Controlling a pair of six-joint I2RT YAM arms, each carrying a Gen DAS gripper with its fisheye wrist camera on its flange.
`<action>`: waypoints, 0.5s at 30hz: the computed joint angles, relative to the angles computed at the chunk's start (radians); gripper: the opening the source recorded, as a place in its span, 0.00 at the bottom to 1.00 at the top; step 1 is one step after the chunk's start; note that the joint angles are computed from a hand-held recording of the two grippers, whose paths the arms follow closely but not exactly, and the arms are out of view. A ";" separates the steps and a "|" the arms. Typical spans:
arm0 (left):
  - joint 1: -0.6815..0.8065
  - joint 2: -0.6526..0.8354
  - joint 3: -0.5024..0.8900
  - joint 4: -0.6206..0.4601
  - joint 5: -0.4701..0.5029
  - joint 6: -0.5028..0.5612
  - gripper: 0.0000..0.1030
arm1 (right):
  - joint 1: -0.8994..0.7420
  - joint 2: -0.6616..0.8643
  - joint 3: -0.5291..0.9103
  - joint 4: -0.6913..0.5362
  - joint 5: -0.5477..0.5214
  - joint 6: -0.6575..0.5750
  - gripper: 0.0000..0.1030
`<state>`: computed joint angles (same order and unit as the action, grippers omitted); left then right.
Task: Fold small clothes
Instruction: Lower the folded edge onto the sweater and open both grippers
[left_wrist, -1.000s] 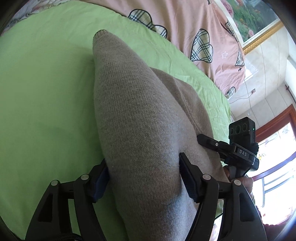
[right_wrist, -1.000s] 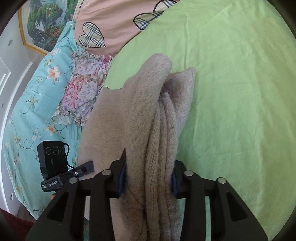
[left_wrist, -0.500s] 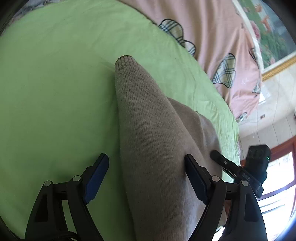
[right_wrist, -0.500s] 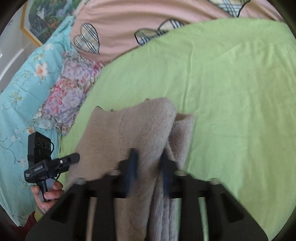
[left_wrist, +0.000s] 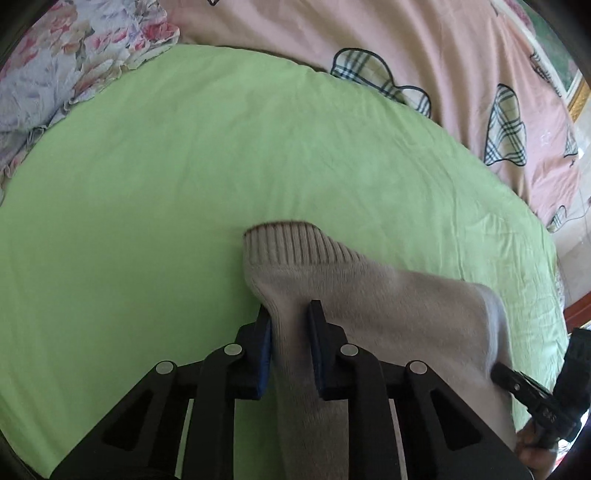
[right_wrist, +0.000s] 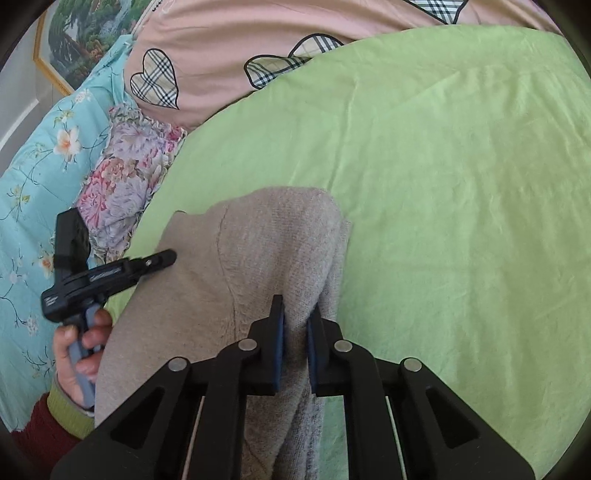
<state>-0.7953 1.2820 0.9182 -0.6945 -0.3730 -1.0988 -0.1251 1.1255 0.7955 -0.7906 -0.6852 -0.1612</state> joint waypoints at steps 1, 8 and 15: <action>0.000 -0.008 0.010 -0.006 0.011 0.004 0.16 | -0.003 -0.007 0.002 -0.011 -0.003 -0.003 0.11; -0.370 -0.078 0.087 -0.268 -0.241 -0.256 0.33 | -0.129 -0.130 0.038 -0.219 -0.092 -0.109 0.19; -0.951 0.137 0.256 -0.662 -0.380 -0.880 0.40 | -0.443 -0.254 0.013 -0.685 -0.185 -0.583 0.37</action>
